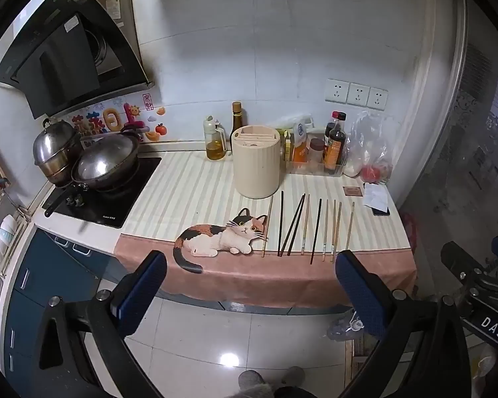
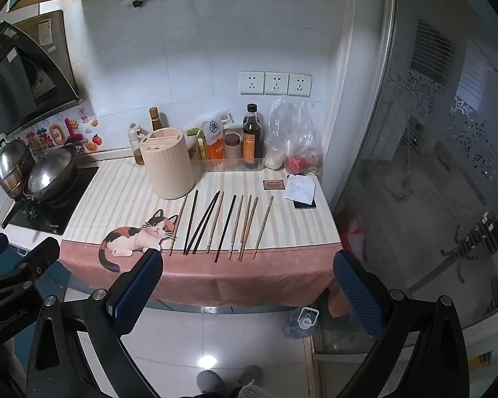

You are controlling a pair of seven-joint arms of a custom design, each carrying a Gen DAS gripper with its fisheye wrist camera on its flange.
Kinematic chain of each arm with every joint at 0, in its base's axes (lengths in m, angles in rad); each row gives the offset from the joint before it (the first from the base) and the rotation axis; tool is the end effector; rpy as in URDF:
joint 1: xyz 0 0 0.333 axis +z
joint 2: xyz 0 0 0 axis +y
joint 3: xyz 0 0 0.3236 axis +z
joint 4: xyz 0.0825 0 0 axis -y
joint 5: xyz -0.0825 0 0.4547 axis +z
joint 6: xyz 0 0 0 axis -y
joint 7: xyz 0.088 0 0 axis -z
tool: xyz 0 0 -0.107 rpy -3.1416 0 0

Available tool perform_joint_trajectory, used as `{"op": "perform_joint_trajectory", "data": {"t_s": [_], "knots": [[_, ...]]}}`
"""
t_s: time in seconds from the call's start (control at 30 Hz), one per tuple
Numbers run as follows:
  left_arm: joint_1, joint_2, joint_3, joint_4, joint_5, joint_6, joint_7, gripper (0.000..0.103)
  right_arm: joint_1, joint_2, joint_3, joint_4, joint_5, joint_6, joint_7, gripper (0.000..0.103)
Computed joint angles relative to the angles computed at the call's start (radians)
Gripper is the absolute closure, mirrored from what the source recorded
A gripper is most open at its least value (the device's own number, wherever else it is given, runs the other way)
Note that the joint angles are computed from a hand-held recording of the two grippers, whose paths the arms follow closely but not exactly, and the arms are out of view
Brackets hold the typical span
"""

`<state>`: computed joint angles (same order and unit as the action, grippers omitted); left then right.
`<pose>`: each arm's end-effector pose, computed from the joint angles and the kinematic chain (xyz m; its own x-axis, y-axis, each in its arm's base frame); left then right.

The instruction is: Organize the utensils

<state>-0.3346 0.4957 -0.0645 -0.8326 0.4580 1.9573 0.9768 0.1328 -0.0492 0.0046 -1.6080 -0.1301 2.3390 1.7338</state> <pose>0.7371 -0.2591 0.7391 0.1850 -0.9825 -0.0214 -0.7180 -0.1203 -0.6856 0.6520 0.0882 0.7342 0.0202 -0.9997 0.0150 -0.7044 -0.0249 -0.7094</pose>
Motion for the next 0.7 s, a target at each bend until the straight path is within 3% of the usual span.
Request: {"op": "perform_joint_trajectory", "data": {"t_s": [0.03, 0.17, 0.7], "knots": [[0.011, -0.014, -0.007, -0.024, -0.015, 0.024, 0.008, 0.0, 0.0, 0.001, 0.0, 0.002, -0.002, -0.003, 0.0, 0.0], [0.004, 0.027, -0.004, 0.047, -0.019, -0.012, 0.019, 0.0, -0.002, 0.005, -0.002, 0.01, 0.007, -0.011, -0.003, 0.0], [-0.009, 0.05, 0.012, 0.082, -0.019, -0.026, 0.029, 0.0, -0.005, 0.009, -0.005, -0.003, 0.022, 0.007, -0.025, 0.0]]}}
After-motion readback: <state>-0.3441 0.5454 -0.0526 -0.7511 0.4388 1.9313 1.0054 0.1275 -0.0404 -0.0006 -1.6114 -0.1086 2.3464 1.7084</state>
